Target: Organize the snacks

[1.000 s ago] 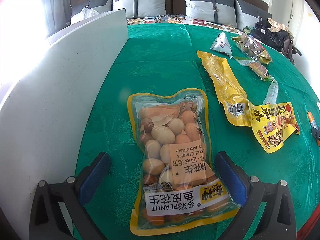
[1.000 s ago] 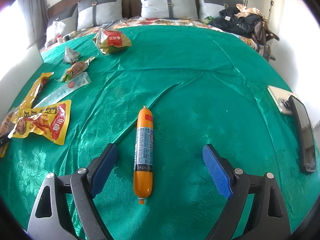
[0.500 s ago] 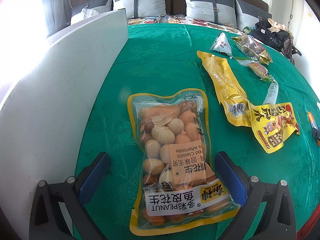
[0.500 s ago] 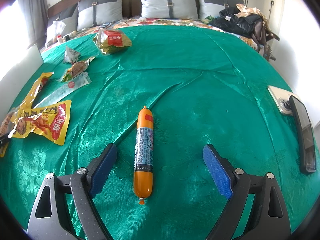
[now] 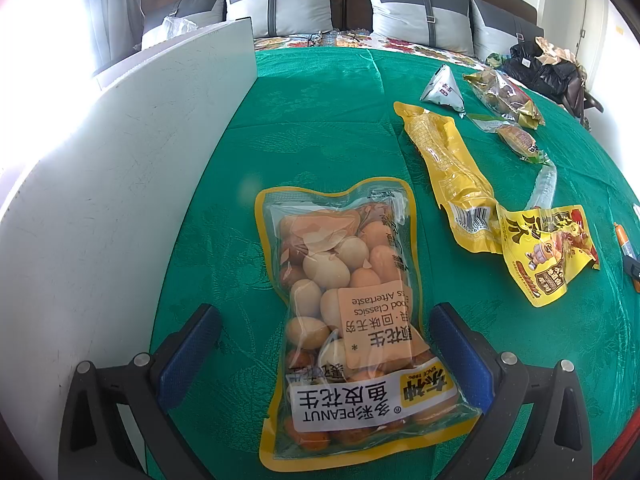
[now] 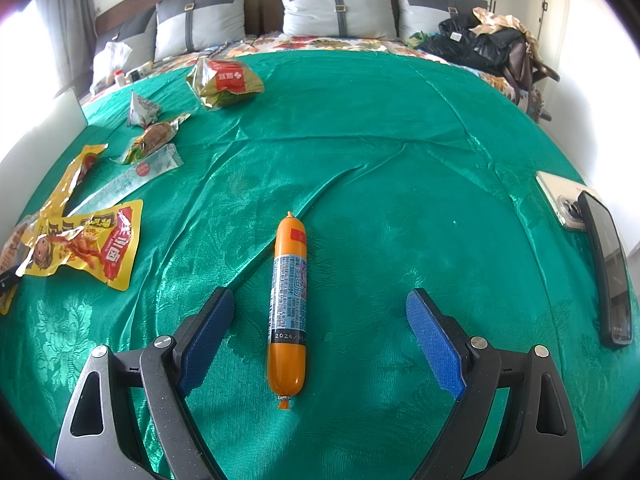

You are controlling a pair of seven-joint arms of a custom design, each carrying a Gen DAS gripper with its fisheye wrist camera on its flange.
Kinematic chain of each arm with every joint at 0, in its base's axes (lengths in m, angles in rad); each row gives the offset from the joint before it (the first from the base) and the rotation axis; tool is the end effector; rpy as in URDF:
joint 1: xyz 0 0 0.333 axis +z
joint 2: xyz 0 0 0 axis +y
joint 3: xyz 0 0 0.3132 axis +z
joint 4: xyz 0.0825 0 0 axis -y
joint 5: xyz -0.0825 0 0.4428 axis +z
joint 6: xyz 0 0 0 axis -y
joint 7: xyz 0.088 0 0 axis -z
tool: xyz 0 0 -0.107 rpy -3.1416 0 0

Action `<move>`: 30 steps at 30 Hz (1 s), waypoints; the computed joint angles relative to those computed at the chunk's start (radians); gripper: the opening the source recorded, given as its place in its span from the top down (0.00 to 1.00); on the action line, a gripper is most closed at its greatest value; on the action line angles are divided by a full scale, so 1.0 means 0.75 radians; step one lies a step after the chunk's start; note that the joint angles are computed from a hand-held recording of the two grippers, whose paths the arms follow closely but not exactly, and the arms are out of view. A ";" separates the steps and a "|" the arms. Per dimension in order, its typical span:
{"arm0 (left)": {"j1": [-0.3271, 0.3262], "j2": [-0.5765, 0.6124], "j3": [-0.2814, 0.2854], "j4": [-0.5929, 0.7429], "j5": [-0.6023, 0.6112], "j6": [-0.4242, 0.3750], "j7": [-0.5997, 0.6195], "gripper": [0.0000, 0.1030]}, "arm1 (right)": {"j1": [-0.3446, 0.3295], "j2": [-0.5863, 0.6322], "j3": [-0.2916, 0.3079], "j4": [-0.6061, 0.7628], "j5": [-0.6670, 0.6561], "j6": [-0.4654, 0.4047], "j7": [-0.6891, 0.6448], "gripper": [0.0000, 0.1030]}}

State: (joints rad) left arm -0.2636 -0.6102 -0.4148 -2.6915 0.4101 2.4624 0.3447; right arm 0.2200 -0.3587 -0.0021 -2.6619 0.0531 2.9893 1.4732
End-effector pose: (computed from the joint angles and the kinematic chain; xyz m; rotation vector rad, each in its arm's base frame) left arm 0.3502 -0.2664 0.4058 -2.0922 1.5526 -0.4991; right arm 0.4768 0.1017 0.3934 -2.0265 1.5486 -0.5777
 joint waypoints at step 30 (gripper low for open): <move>-0.131 -0.070 0.133 -0.023 -0.296 0.076 0.217 0.49 | 0.057 0.053 -0.088 0.265 0.292 -0.527 -0.116 0.84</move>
